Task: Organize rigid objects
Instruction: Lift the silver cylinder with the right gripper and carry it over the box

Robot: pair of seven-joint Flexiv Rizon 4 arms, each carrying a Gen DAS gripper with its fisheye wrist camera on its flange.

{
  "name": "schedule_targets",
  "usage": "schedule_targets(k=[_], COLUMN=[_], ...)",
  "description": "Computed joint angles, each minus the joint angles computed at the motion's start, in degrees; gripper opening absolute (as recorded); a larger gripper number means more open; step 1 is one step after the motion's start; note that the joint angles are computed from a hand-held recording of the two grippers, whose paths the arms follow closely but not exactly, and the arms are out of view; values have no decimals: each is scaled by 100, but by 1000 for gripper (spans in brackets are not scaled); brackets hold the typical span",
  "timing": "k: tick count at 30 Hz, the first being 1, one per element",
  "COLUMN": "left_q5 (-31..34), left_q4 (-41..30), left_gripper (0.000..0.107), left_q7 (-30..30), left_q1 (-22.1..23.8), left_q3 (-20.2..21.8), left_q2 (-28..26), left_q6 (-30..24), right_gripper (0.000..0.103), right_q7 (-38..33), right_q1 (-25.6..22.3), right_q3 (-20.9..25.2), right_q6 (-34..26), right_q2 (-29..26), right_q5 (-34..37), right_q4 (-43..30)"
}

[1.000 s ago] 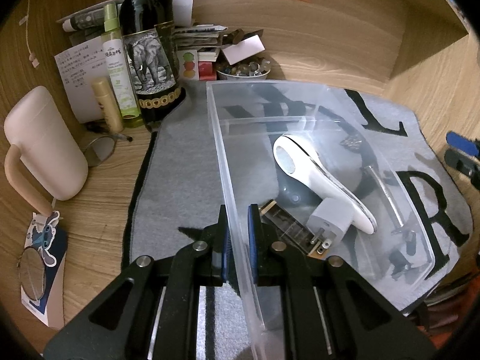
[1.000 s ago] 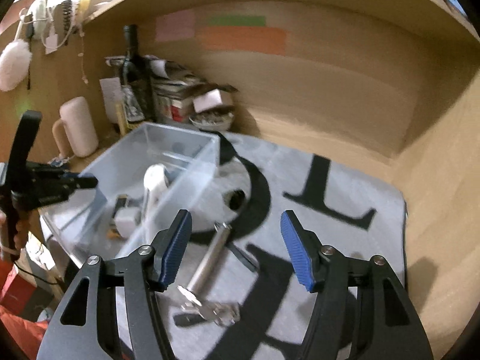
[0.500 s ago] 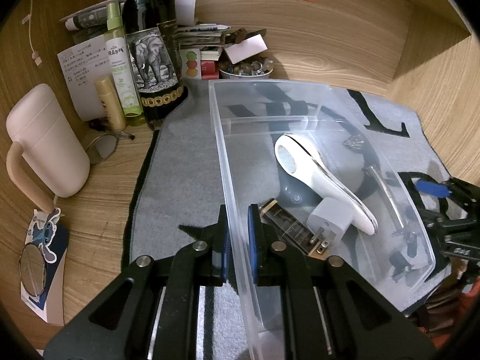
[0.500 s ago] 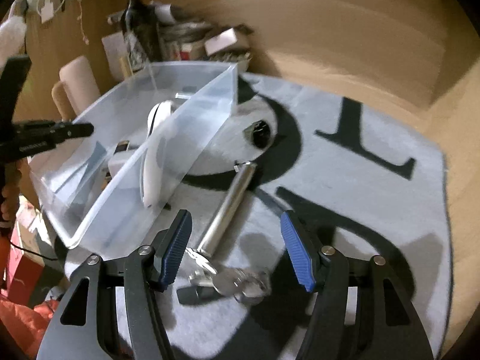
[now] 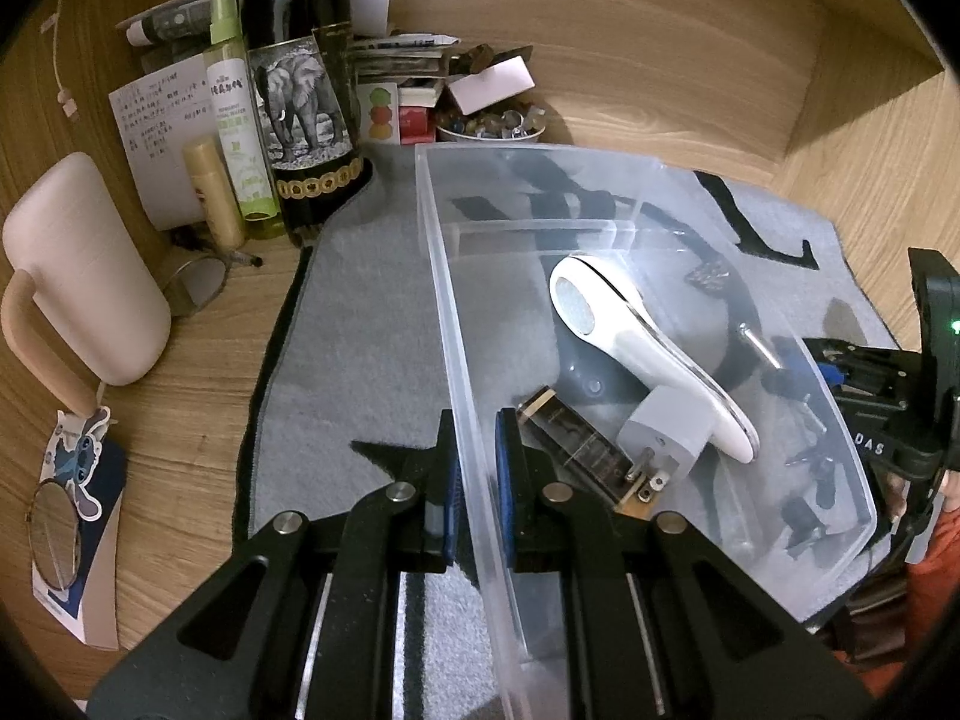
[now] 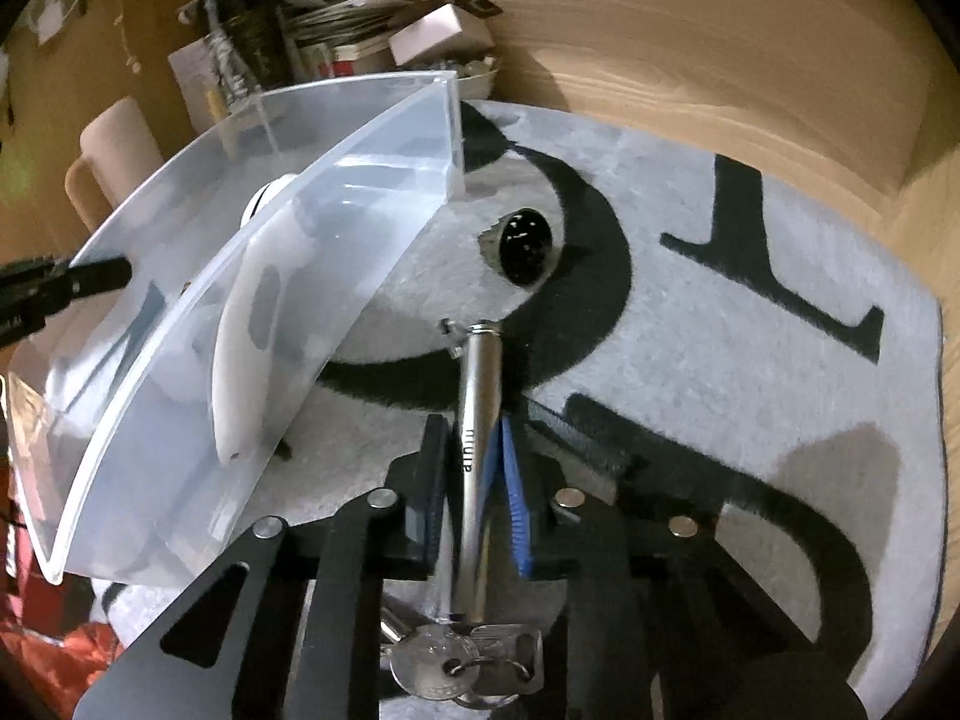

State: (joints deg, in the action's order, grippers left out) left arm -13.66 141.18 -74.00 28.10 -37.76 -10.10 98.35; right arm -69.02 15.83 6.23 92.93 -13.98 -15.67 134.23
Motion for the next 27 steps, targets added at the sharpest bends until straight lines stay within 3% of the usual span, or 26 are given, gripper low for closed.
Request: schedule_targets(k=[2,7,18,27], left_q5=[0,-81,-164,-255], left_q4=[-17,-9,-14,-32], left_gripper=[10,10,10,10], left_q7=[13,85,148,240], left_q1=[-48,-12,-92,-321], left_q3=[61,10,74,288], left_q2=[-8,-30,-10,41], left_q6=[-31,-32,-37,-57], right_gripper=[15,14,14,14], right_q7=[-72,-76,314,-208], right_q1=[-142,-47,1214,2434], right_q3=[169,80,-1402,-2328], right_q6=[-15,126,729,1054], right_q2=[-28,5,414,757], right_q5=[100,108,-69,415], right_q4=[-44,12,316,280])
